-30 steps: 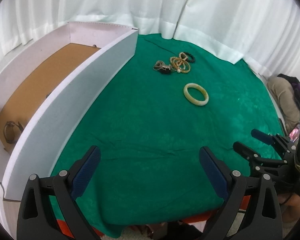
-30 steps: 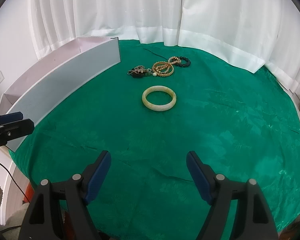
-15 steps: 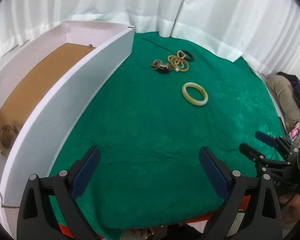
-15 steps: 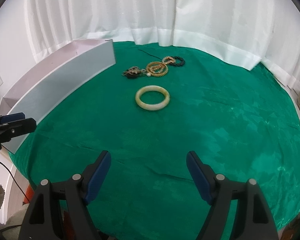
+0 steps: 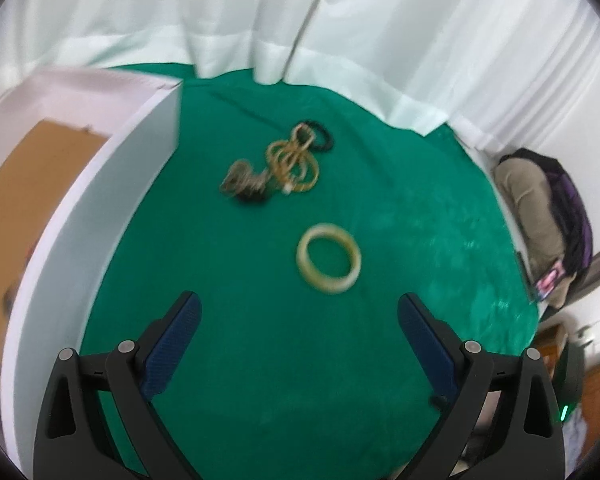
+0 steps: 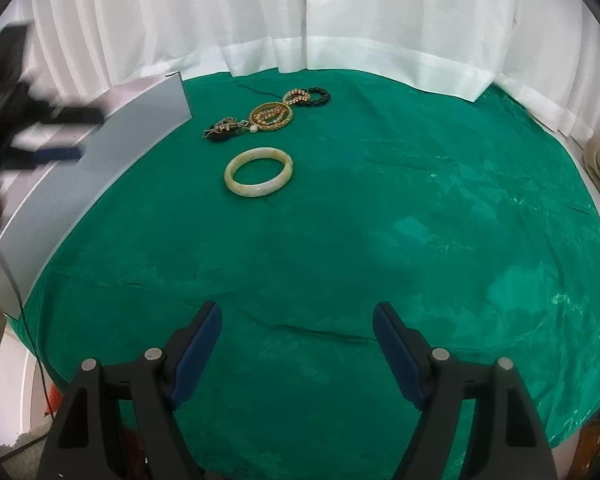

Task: Organize jewelry
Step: 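Move both tools back over the remaining jewelry on the cloth, then lower the left tool onto the silver filigree pendant and close it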

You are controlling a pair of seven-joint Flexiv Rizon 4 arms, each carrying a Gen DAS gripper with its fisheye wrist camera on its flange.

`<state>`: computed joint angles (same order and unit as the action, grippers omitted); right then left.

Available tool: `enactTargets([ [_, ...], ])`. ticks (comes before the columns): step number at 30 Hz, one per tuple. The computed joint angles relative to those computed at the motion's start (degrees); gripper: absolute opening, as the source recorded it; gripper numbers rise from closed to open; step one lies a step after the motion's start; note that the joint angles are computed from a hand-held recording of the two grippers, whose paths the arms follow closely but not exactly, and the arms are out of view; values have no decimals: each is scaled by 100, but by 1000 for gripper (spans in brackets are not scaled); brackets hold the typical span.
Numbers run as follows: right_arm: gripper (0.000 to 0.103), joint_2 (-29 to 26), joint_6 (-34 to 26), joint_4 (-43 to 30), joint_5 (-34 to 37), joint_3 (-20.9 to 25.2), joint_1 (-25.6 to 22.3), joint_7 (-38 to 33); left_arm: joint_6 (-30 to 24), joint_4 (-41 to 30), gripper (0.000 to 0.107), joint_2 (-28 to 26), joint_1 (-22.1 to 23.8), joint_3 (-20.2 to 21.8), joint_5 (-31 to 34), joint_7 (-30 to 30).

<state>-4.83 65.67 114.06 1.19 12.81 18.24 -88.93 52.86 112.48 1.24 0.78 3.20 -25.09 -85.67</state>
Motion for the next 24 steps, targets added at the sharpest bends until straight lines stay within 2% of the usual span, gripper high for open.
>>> enactTargets([
  [2, 79, -7, -2, -19, 66, -10, -25, -28, -230, -546, 98, -553, 130, -57, -138, 171],
  [4, 79, -4, -13, -27, 98, -26, -50, -34, -504, -1165, 97, -1137, 267, -109, 20, 98],
  [6, 79, 2, -31, -29, 110, -51, -81, -18, -757, -1643, 90, -1575, 361, -143, 157, -50],
  [8, 79, 24, -59, -17, 122, -75, -119, 8, -1141, -2181, 76, -2039, 461, -208, 233, -79],
  [11, 79, 43, -107, 2, 123, -114, -175, 52, -1479, -2760, 66, -2510, 423, -158, 714, -249],
  [14, 79, 48, -152, 15, 107, -158, -232, 122, -1716, -3021, 56, -2736, 436, -153, 886, -341],
  [18, 79, -16, -236, -18, 40, -227, -303, 314, -1755, -3162, 56, -2875, 428, -105, 1094, -455],
  [22, 79, -66, -254, -83, 56, -221, -345, 371, -1656, -3157, 56, -2928, 497, -150, 1034, -433],
  [24, 79, -72, -248, -97, 72, -206, -355, 350, -1637, -3177, 48, -2938, 482, -144, 1099, -389],
])
